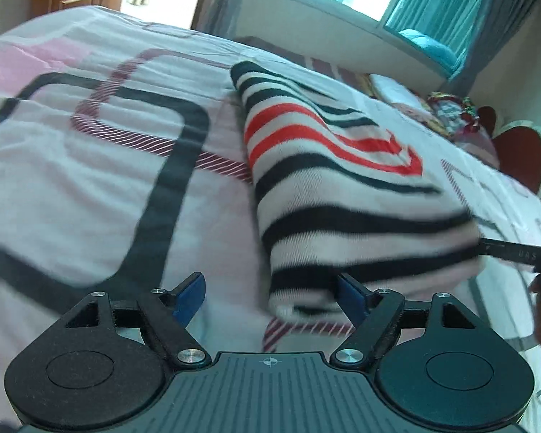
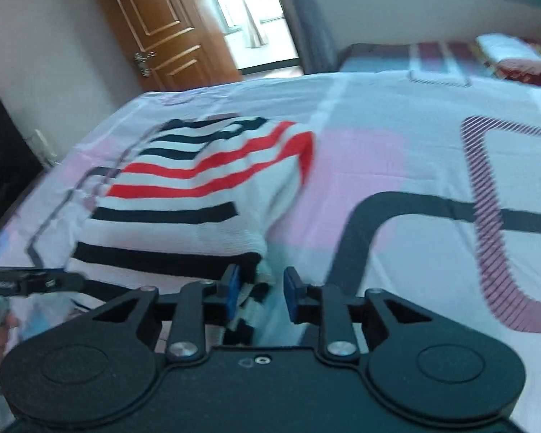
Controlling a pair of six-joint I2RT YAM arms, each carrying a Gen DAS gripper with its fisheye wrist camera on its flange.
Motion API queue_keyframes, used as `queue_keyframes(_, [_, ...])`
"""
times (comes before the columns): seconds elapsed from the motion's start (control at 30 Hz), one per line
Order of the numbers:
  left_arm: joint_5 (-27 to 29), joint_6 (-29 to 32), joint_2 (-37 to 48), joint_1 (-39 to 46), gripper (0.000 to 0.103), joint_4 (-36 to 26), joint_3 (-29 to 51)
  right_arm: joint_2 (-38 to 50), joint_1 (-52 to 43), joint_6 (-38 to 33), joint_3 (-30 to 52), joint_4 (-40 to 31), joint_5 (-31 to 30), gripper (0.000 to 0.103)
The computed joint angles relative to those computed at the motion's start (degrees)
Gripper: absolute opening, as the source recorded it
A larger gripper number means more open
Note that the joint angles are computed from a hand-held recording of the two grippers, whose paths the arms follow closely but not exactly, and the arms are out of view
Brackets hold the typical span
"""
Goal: Fold small clothes
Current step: 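Open both tools and lift them away from the folded sweater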
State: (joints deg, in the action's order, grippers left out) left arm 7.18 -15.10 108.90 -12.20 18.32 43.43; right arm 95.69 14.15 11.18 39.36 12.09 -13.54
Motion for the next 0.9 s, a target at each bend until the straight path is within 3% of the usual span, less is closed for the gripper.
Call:
queue_keyframes(0.03, [-1.6,0.2,-2.3,-0.6,0.078,-0.5,-1.9,-0.9,1.3,0.6,0.1,-2.0,4.7,0.014])
queue_keyframes(0.07, [-3.1,1.3,-5.1,-1.4,0.078,-0.5,-4.2,-2.0,2.2,1.8,-0.8,-2.9,8.9,0.015])
queue_keyframes(0.1, [-5.7,2.0,-8.7,-2.8,0.079,-0.2,-7.3,-4.5,1.4,3.6,-3.1,-2.1,8.0,0.018])
queue_keyframes(0.2, [-11.0,1.5,-19.6,-6.8,0.081,-2.4,-13.8,-18.8,-0.3,7.1,-11.7,-3.1,0.0,0.049])
queue_keyframes(0.23, [-13.2,0.7,-24.1,-8.7,0.092,-3.5,-15.9,-25.2,1.4,7.9,-13.8,-6.2,1.6,0.069])
queue_keyframes(0.27, [-15.4,-0.2,-28.2,-10.7,0.1,-5.2,-17.5,-32.4,4.5,8.9,-15.9,-9.0,5.4,0.078])
queue_keyframes(0.4, [-24.0,-4.9,-45.3,-19.8,0.103,-16.0,-21.3,-51.6,22.4,16.1,-16.5,-24.5,24.9,0.088])
queue_keyframes(0.43, [-26.1,-6.3,-49.1,-22.1,0.103,-19.2,-21.8,-54.0,28.3,19.1,-15.8,-28.0,31.4,0.096])
queue_keyframes(0.47, [-28.6,-7.9,-52.4,-24.7,0.103,-22.7,-21.9,-54.8,33.3,21.7,-14.8,-31.1,36.5,0.101])
queue_keyframes(0.57, [-37.1,-12.8,-59.8,-34.0,0.103,-31.7,-21.8,-54.8,47.2,30.9,-11.3,-40.1,49.8,0.102])
queue_keyframes(0.67, [-44.2,-18.5,-63.5,-42.6,0.103,-39.0,-21.1,-51.1,58.5,40.9,-7.6,-49.1,58.8,0.102])
queue_keyframes(0.8, [-49.9,-28.6,-65.9,-50.8,0.103,-47.1,-20.0,-42.6,69.4,54.6,-1.9,-61.7,67.5,0.102])
queue_keyframes(0.9, [-53.3,-31.6,-66.5,-55.6,0.103,-50.5,-19.3,-39.6,75.2,63.4,1.0,-68.8,70.4,0.102])
